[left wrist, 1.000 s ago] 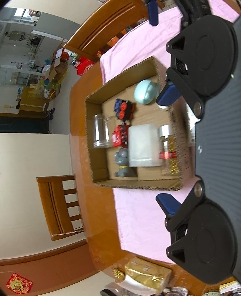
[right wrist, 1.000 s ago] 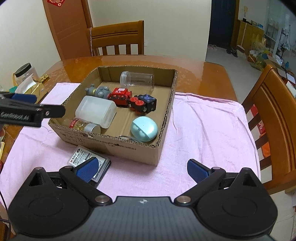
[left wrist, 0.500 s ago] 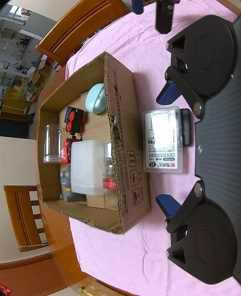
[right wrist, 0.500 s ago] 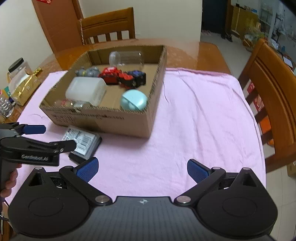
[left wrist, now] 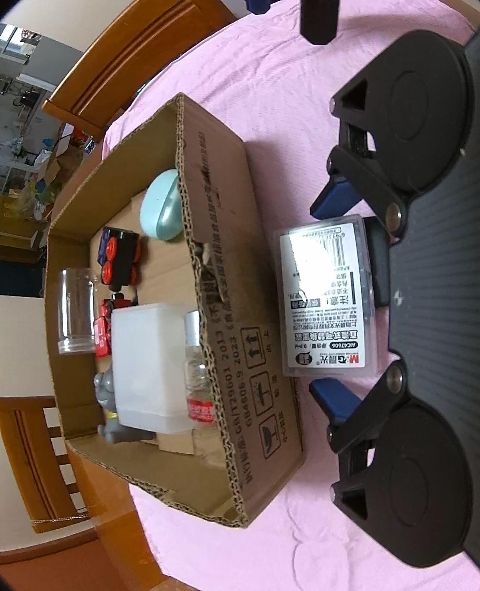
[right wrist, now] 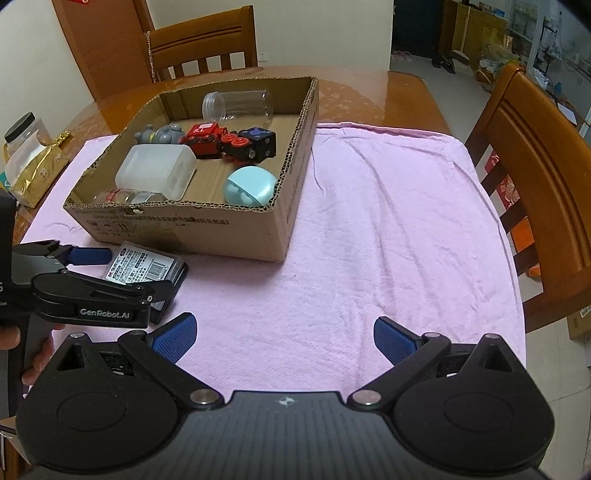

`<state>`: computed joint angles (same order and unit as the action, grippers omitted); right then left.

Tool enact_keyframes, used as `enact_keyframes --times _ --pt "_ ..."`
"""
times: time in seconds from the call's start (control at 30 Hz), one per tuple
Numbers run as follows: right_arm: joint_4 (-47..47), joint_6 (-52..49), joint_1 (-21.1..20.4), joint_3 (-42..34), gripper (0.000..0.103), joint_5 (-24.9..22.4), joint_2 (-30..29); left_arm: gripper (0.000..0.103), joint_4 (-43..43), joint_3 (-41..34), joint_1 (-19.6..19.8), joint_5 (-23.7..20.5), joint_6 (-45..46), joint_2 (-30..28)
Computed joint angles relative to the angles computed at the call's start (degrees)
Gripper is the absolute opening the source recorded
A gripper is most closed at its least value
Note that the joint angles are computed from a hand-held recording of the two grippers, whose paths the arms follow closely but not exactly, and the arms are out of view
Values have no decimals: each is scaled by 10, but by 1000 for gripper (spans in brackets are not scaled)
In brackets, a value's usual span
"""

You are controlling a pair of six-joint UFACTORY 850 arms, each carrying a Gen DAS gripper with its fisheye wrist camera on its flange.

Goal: Organize rigid objects
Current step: 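Grasp the clear M&G lead-refill case with the left tool, then grasp the black digital timer with the right tool while the left tool holds the refill case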

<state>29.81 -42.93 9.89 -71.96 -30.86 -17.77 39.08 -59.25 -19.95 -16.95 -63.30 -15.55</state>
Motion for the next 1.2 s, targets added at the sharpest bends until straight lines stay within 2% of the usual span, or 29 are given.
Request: enact_keyframes --times 0.13,0.5,0.6,0.8,1.0,1.2 --pt "-4 3 3 -2 103 -3 -2 92 -4 7 1 0 -3 7" --pt "27 -58 23 2 103 -12 -24 92 41 63 21 -25 -93 53" --pt "37 -84 34 3 103 -17 -33 92 65 75 25 -46 -125 59" --pt "69 -178 61 12 103 -11 -48 93 89 94 34 -54 -160 70" --pt "107 -298 80 22 103 13 -54 100 79 107 36 -48 -147 81" --pt "154 -408 86 -5 103 -11 -80 102 76 106 30 -60 -137 79"
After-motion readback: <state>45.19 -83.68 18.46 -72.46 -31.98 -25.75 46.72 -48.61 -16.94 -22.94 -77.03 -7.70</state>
